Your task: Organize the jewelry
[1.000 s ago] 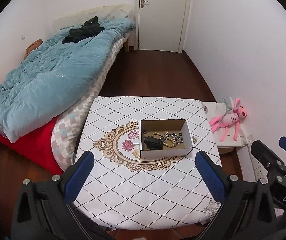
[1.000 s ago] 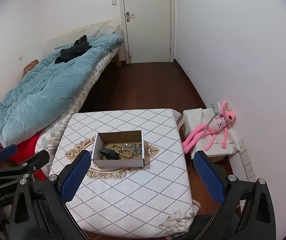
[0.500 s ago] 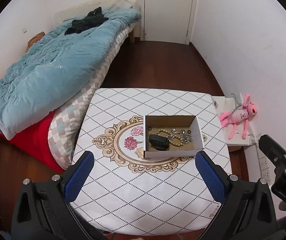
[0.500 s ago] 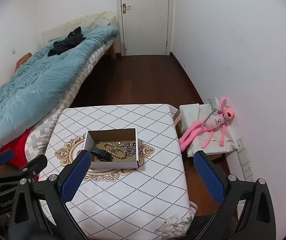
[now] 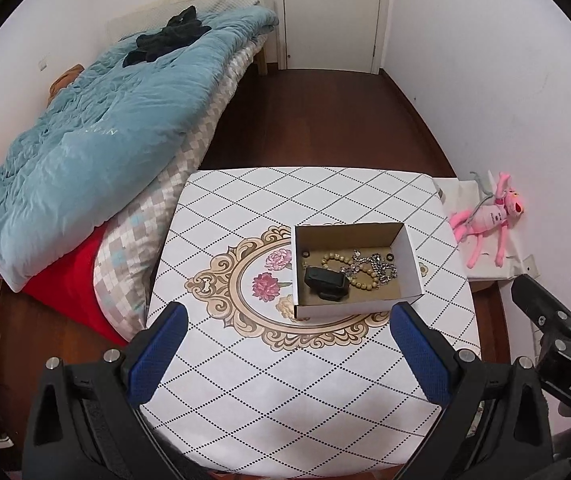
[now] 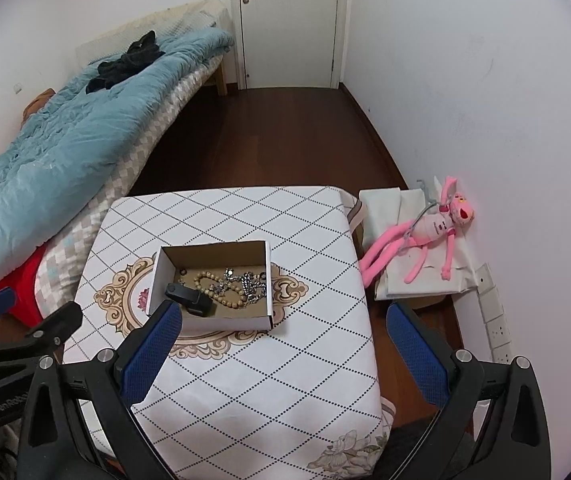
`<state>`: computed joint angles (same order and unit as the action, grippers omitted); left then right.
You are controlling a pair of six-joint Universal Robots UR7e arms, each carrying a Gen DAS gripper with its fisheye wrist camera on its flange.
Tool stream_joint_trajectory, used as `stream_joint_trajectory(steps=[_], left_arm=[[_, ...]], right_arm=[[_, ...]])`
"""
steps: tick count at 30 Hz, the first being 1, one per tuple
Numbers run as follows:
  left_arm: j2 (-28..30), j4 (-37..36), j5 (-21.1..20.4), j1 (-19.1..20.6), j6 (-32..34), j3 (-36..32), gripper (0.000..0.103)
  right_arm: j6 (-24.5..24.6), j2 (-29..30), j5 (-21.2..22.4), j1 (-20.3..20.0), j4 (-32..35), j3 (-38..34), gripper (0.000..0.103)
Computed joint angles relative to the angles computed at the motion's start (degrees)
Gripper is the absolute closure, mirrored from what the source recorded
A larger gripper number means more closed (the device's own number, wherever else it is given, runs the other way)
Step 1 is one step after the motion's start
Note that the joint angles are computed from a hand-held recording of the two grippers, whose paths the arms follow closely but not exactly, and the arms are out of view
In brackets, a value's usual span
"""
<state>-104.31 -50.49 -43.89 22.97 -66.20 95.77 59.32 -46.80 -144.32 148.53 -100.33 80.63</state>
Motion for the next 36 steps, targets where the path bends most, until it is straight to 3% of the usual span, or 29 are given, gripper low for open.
stream_joint_trajectory(steps=[36], left_arm=[[-0.6, -0.8, -0.2, 0.8, 0.5, 0.8, 0.000]], right_arm=[[0.0, 0.4, 1.6, -0.7, 1.1, 0.0, 0.000]])
